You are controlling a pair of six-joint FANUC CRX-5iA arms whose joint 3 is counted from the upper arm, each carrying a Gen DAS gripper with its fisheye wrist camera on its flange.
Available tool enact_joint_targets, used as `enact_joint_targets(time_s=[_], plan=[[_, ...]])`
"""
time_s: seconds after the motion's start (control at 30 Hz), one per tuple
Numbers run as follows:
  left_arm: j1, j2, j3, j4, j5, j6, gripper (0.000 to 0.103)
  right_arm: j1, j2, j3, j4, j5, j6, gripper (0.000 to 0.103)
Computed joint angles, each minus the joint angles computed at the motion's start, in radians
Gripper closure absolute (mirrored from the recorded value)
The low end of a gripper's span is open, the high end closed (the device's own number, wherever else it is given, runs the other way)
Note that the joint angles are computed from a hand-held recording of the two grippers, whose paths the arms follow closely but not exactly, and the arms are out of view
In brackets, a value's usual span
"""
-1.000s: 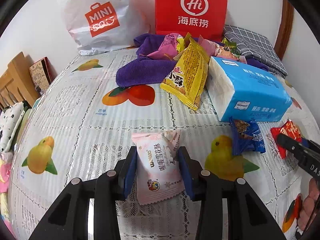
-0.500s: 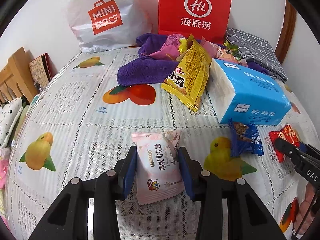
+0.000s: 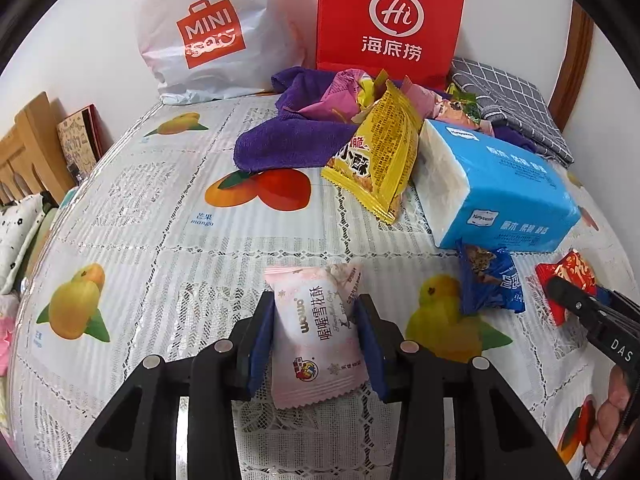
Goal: Organize snacks
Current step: 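Carry the pink-white packet with the left tool while the right tool carries the red packet toward the towel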
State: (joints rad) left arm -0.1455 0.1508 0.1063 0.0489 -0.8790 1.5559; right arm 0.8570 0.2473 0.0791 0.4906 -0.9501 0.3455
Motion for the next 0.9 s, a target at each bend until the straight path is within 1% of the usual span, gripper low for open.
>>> enact_joint_targets(time_s=[0.1, 0.2, 0.33, 0.37, 0.5, 0.6, 0.7, 0.83, 0.9], plan=[[0.010, -0.004, -0.010, 0.029, 0.005, -0.015, 0.066, -0.003, -0.009, -0.011, -0.003, 0.016, -0.014, 0.058], [0.012, -0.014, -0.020, 0.055, -0.004, -0.058, 0.067, 0.000, -0.017, -0.017, -0.001, 0.018, -0.029, 0.058], [0.030, -0.042, -0.051, 0.135, -0.028, -0.108, 0.067, 0.023, -0.060, -0.056, 0.014, 0.029, -0.073, 0.059], [0.033, -0.048, -0.055, 0.154, -0.033, -0.121, 0.067, 0.031, -0.072, -0.065, 0.027, 0.024, -0.086, 0.059], [0.023, -0.058, -0.032, 0.167, -0.053, -0.137, 0.067, 0.055, -0.107, -0.076, 0.082, 0.015, -0.109, 0.059], [0.016, -0.056, -0.002, 0.198, -0.065, -0.164, 0.067, 0.059, -0.101, -0.037, 0.092, -0.016, -0.079, 0.059], [-0.005, -0.031, 0.067, 0.181, -0.080, -0.163, 0.067, 0.053, -0.075, 0.034, 0.097, -0.057, -0.022, 0.059], [-0.021, 0.021, 0.172, 0.184, -0.103, -0.171, 0.067, 0.021, -0.042, 0.119, 0.071, -0.061, 0.046, 0.059], [-0.017, 0.054, 0.222, 0.221, -0.121, -0.178, 0.067, -0.003, -0.020, 0.171, 0.053, -0.056, 0.085, 0.059]])
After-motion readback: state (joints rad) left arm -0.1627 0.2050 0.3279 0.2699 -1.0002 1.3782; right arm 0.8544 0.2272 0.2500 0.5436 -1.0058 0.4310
